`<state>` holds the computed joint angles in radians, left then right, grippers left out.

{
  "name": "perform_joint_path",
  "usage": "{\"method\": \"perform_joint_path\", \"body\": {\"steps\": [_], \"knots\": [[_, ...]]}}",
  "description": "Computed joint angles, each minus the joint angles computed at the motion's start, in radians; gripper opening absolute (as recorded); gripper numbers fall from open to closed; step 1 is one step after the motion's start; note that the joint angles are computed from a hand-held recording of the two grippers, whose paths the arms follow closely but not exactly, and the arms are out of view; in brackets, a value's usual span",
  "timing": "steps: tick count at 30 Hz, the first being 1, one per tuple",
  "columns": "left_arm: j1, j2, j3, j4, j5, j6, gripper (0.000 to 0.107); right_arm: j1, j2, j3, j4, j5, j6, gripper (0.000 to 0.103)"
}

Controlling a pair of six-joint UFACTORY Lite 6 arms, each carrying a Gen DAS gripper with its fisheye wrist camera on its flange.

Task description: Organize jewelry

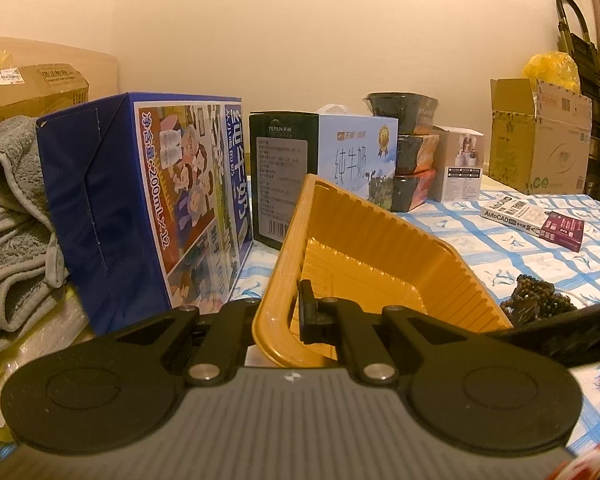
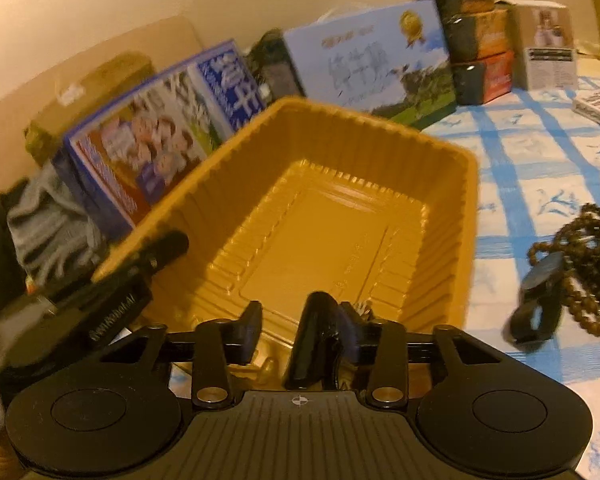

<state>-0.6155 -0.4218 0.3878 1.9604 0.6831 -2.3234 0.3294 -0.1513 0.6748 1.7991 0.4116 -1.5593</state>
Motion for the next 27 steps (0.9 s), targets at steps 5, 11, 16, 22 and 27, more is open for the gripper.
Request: {"method": "perform_joint_path", "body": {"steps": [5,11,16,22,27], "knots": [[0.001,0.003,0.004,0.009,-0.001,-0.002,0.006,-0.137,-0.189,-0.114,-0.157,0.014,0.147,0.052],[0.008,0.002,0.000,0.031,-0.006,-0.017,0.006,-0.352,-0.258,-0.166,-0.433,0.026,0.341,0.054],[0.009,-0.004,-0.007,0.046,-0.006,-0.028,0.006,-0.374,-0.193,-0.140,-0.442,-0.029,0.317,0.061],[0.016,-0.010,-0.014,0.054,-0.010,-0.031,0.006,-0.307,-0.100,-0.110,-0.317,-0.098,0.220,0.062],[0.023,0.006,-0.013,0.064,-0.006,-0.050,0.006,-0.243,0.013,-0.057,-0.098,-0.175,0.017,0.062]]}}
